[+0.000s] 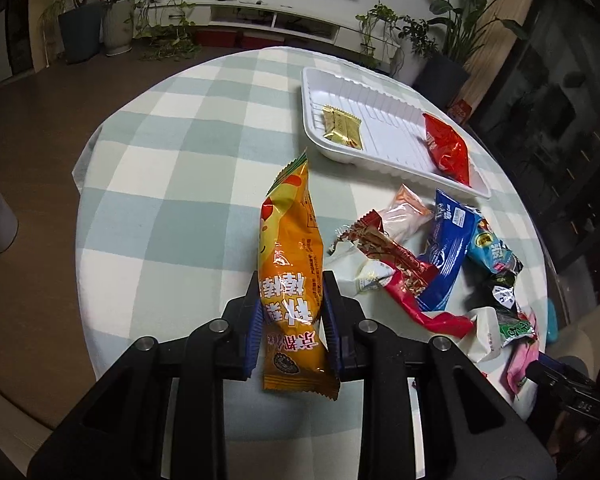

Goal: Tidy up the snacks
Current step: 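Grasp the orange packet with the left tool while the right tool grasps the pink bar packet, then carry the orange and pink packets into the white tray and release both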

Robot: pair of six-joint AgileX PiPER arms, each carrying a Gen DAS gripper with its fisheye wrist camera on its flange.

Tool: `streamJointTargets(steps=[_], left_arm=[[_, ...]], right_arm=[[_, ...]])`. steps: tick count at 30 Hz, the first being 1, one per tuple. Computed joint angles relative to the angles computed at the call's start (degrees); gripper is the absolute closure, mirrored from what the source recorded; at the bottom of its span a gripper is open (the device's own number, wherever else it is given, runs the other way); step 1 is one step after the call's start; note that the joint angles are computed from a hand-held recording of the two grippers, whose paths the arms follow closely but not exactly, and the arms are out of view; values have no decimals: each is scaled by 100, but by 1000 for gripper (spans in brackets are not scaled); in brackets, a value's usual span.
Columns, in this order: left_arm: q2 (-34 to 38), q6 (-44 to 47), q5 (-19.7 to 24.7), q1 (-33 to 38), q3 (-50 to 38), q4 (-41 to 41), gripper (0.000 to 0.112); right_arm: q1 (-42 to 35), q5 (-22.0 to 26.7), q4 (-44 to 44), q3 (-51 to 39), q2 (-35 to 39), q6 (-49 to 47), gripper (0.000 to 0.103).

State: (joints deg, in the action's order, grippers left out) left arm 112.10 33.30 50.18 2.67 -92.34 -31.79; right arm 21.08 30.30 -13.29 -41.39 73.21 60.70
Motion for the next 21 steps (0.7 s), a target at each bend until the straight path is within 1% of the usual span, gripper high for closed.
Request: streamJointTargets(steps=[4,6,9,11,12,13,14,15,17,19,21], left_arm=[[-31,111,24,22,58,-117,88],[-31,143,45,49,64,-169,88],[-37,185,55,97,84,-241,88],[-37,196,57,135,93,-290,88],[-33,193,65,147,89,-308,88],[-33,198,73,156,92,-324,88],[-32,195,77,151,92,-320,88],[-33,192,79,144,93,-307,88],[-36,188,84,132,101,-284,88],[-31,168,80,132,97,-275,88],[-28,144,76,143,92,-279,88]], right_arm=[[189,147,-379,-269,333,349,23],[338,349,-831,-506,629,580,23],[442,600,-1280,-701,889,792,35],[464,747,-1497,-729,934,806,51],[490,822,-1591,-721,933,795,55],[526,901,-1687,-698,920,789,65],[578,988,-1828,-660,901,842,70],[605,1015,-1906,-615,871,860,70],[636,1050,-1942,-567,822,835,75],[709,1126,-2003,-577,825,845,76],[709,1066,-1961,-526,767,825,77]])
